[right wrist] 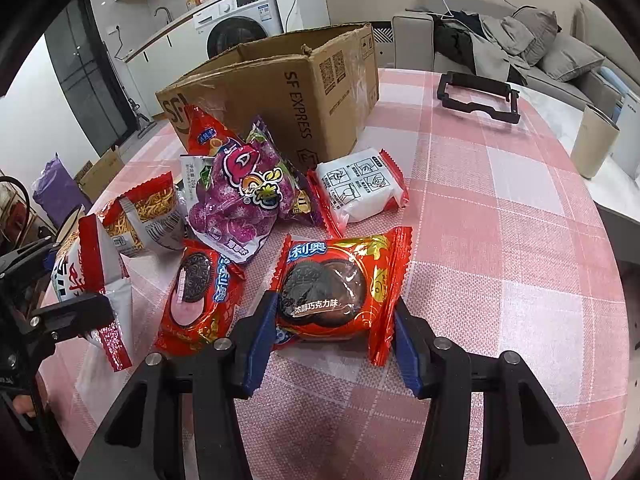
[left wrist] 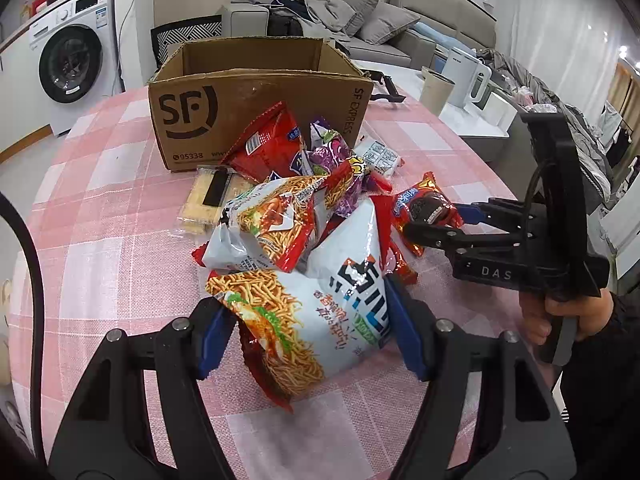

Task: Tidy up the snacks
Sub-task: 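Grasp the noodle-snack bag with left tool while right tool grasps red cookie packet, then lift the noodle bag and red cookie packet toward the cardboard box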

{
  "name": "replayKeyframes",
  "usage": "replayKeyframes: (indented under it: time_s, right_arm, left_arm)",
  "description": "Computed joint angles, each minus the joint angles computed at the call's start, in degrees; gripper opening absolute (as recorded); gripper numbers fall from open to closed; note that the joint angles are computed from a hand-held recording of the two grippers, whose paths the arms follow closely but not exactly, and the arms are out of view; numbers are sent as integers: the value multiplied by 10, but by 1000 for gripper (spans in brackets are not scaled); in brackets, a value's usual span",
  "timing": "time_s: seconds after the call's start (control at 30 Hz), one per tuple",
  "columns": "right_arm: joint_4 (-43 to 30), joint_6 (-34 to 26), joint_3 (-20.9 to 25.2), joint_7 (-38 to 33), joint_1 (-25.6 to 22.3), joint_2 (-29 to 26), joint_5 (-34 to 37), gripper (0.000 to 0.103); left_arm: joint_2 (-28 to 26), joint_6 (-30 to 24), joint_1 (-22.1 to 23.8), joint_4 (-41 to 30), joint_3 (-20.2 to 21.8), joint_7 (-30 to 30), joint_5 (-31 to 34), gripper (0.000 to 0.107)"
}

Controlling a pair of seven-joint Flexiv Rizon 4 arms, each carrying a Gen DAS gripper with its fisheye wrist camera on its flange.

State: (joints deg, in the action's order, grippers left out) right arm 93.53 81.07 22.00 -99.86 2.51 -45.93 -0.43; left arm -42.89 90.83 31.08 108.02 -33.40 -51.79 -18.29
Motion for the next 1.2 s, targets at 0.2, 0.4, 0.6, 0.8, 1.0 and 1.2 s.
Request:
replayKeyframes:
  time_s: [0.2, 0.4, 0.6, 0.8, 1.0, 1.2]
  right_arm:
    - [1, 5, 17, -7, -14, -2, 11, 52]
    - [8, 18, 32, -11, -27, 3, 22, 52]
    - [26, 43, 55, -16, -44, 14, 28, 52]
    - [43, 71, 77, -10, -61, 24, 25, 52]
    - [55, 95, 101, 4, -81, 29, 9, 52]
    - [65, 113, 123, 22, -100, 31, -15, 52]
  left_arm:
    - [1, 6, 7, 4, -7, -4, 2, 67]
    - [0, 14, 31, 13, -32, -8, 11, 67]
    - [4, 22, 70, 31, -72, -16, 26, 67]
    - [7, 30, 102, 43, -99, -33, 49, 67]
    - [11, 36, 130, 50, -124, -48, 72, 67]
    - [16, 38, 131, 42, -121, -63, 83, 67]
